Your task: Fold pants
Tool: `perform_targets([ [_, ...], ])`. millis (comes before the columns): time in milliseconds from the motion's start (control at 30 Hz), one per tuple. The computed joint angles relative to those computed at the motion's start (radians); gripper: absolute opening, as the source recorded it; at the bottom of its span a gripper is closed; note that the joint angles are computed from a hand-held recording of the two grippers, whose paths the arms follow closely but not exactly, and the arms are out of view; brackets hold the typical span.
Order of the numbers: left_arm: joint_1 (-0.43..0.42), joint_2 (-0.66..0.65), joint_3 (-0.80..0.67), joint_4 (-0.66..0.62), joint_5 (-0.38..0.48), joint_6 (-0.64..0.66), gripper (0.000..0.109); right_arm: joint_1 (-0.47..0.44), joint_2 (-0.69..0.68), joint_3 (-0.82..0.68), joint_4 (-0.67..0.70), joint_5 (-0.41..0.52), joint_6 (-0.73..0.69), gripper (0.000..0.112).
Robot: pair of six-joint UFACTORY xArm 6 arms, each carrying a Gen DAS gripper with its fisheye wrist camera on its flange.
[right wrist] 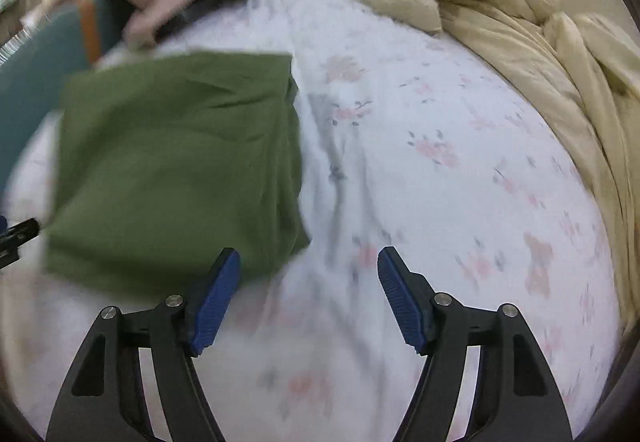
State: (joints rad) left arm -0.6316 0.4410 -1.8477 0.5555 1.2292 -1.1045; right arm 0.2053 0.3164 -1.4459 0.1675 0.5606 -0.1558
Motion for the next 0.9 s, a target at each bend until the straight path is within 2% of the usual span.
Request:
perform_targets([
  [67,-0.049,-0.106,0.099,0.058,-0.013,-0.027,0.076,-0.012,-0.137,0.125,0.159,0.001,-0.141,0.074],
  [100,-0.081,-0.162,0.152,0.082,-0.025,-0.049,0.076,-0.016,-0.222,0.203,0.194,-0.008,-0.181,0.074],
  [167,-0.136,-0.249,0.227,0.107,-0.051,-0.087,0.076,-0.011,-0.349,0.302,0.219,-0.007,-0.208,0.077],
  [233,-0.19,-0.303,0.259,0.128,-0.047,-0.124,0.076,0.006,-0.5,0.413,0.226,-0.007,-0.203,0.089],
  [367,-0.365,-0.405,0.298,0.194,0.04,-0.243,0.076,0.009,-0.765,0.582,0.252,0.021,-0.203,0.09],
  [467,-0.48,-0.405,0.261,0.247,0.114,-0.277,0.079,-0.019,-0.965,0.685,0.279,0.09,-0.18,0.093],
  [567,-0.602,-0.425,0.264,0.326,0.187,-0.344,0.09,-0.041,-1.135,0.771,0.281,0.153,-0.139,0.097],
  [633,-0.677,-0.429,0.262,0.367,0.242,-0.389,0.094,-0.037,-1.253,0.833,0.235,0.17,-0.101,0.099],
  [700,-0.734,-0.432,0.264,0.395,0.286,-0.427,0.103,-0.025,-1.392,0.906,0.186,0.178,-0.066,0.103],
  [800,-0.799,-0.447,0.287,0.418,0.303,-0.457,0.103,-0.001,-1.563,0.985,0.098,0.216,0.007,0.103],
  [900,-0.838,-0.452,0.299,0.41,0.334,-0.513,0.103,0.023,-1.659,1.013,0.043,0.255,0.06,0.103],
])
